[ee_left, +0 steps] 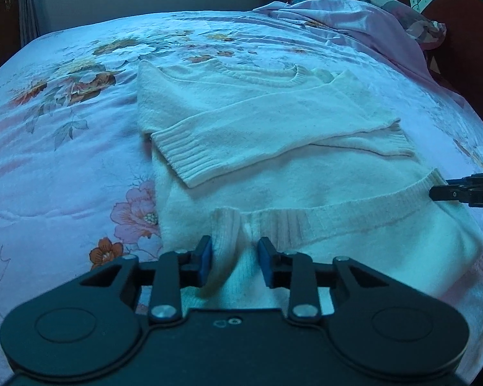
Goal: Fold small clothes
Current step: 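Grasp the ribbed hem with both tools and lift it toward the collar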
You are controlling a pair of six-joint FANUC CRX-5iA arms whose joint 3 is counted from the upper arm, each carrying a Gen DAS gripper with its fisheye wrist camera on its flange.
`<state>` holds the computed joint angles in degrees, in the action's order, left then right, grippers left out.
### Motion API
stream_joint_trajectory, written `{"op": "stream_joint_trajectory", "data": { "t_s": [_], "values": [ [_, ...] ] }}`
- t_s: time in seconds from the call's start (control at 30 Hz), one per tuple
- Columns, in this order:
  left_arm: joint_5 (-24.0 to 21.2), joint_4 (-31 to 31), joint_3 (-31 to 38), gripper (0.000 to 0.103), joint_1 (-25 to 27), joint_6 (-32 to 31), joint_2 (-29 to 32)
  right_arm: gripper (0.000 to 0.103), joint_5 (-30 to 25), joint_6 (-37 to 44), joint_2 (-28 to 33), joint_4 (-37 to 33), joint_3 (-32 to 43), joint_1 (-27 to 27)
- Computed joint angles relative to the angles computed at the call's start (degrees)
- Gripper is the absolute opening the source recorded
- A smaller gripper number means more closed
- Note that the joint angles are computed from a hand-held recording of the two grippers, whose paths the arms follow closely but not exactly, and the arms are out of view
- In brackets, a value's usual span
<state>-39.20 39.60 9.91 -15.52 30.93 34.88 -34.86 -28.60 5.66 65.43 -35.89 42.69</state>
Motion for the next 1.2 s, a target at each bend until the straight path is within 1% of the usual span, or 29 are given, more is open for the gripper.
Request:
{"op": "stream_joint_trajectory", "data": {
  "t_s": [0.07,0.13,0.17,0.2,0.23,0.27,0.33,0.37,0.4,0.43,0.47,0.53,0.57,0.6,0.63,0.73,0.77,0.83,0.9,0.97,1.03,1.1,1.17,1.2],
  "values": [
    [0.2,-1.0,0.4,0.035,-0.1,1.2,0.1,0.032,-0.5,0.5,0.2,-0.3,0.4,-0.1],
    [0.5,-1.6,0.2,0.031,-0.4,2.0,-0.2,0.032,1.0,0.3,0.0,-0.5,0.2,-0.6],
    [0.9,-1.3,-0.4,0.024,-0.5,1.8,-0.6,0.030,0.5,0.8,0.1,-0.5,0.5,-0.2],
    [1.3,-0.7,-1.1,0.020,-0.5,1.5,-1.2,0.011,-0.3,1.8,0.3,-1.1,0.9,0.4],
    [2.3,0.3,-2.3,0.019,-0.7,0.6,-1.9,0.005,-0.4,2.5,0.3,-1.4,1.1,0.8],
    [3.4,2.0,-3.7,0.017,-0.8,-1.0,-2.6,0.005,-0.9,1.6,0.1,-0.5,0.9,1.2],
    [4.2,5.1,-5.4,0.017,-0.7,-3.5,-3.3,0.005,0.1,-1.3,-0.6,2.7,-0.4,1.0],
    [4.2,3.6,-4.8,0.018,-0.7,-2.5,-3.0,0.005,0.1,0.1,-0.4,1.5,0.0,1.2],
    [3.7,-0.1,-3.2,0.026,-0.7,0.2,-2.3,0.005,0.0,1.6,0.0,0.4,0.4,1.3],
    [3.7,-1.4,-2.7,0.028,-0.7,1.2,-1.9,0.005,0.3,2.0,0.2,0.3,0.4,1.1],
    [3.9,-1.3,-2.8,0.029,-0.8,1.3,-1.9,0.006,1.8,2.4,-0.1,0.2,0.1,0.6],
    [3.7,-2.2,-2.5,0.031,-0.7,2.7,-2.0,0.006,2.2,2.9,-0.1,-0.1,0.1,0.4],
    [3.6,-2.0,-2.6,0.028,-0.7,2.8,-2.0,0.006,2.3,3.8,0.0,-1.2,0.4,0.3],
    [3.9,-1.5,-3.1,0.022,-0.8,2.7,-2.3,0.006,2.6,4.1,0.1,-2.0,0.5,0.2],
    [4.0,-1.2,-3.5,0.019,-0.8,2.4,-2.6,0.006,3.0,3.6,-0.1,-1.9,0.3,0.0],
    [6.8,-0.2,-6.0,0.015,-1.5,0.2,-4.3,0.004,1.4,4.7,-0.1,-1.5,0.5,1.1],
    [7.3,0.4,-6.6,0.015,-1.6,0.0,-4.7,0.004,1.4,3.5,-0.2,-0.3,0.3,1.3],
    [8.7,3.0,-8.1,0.014,-1.7,-1.3,-5.6,0.003,1.8,-1.3,-1.1,3.2,-1.0,1.0],
    [10.4,6.8,-9.9,0.014,-2.2,-4.2,-6.6,0.003,1.5,-6.0,-2.1,7.5,-2.2,0.7],
    [13.0,10.9,-11.7,0.014,-3.1,-8.2,-7.7,0.003,-0.2,-7.7,-2.7,9.7,-2.3,0.9],
    [15.6,16.3,-13.1,0.014,-4.2,-12.9,-8.5,0.003,-1.9,-9.1,-3.4,12.1,-2.4,0.6],
    [18.4,23.6,-14.1,0.014,-5.8,-18.9,-9.0,0.003,-3.2,-10.6,-4.0,14.8,-2.4,-0.2],
    [20.0,28.4,-13.2,0.014,-7.0,-22.1,-8.4,0.003,-5.0,-11.0,-4.2,17.3,-1.8,-1.2],
    [20.3,29.5,-12.2,0.014,-7.3,-22.6,-7.8,0.003,-5.4,-11.1,-4.2,18.3,-1.5,-1.8]
  ]
}}
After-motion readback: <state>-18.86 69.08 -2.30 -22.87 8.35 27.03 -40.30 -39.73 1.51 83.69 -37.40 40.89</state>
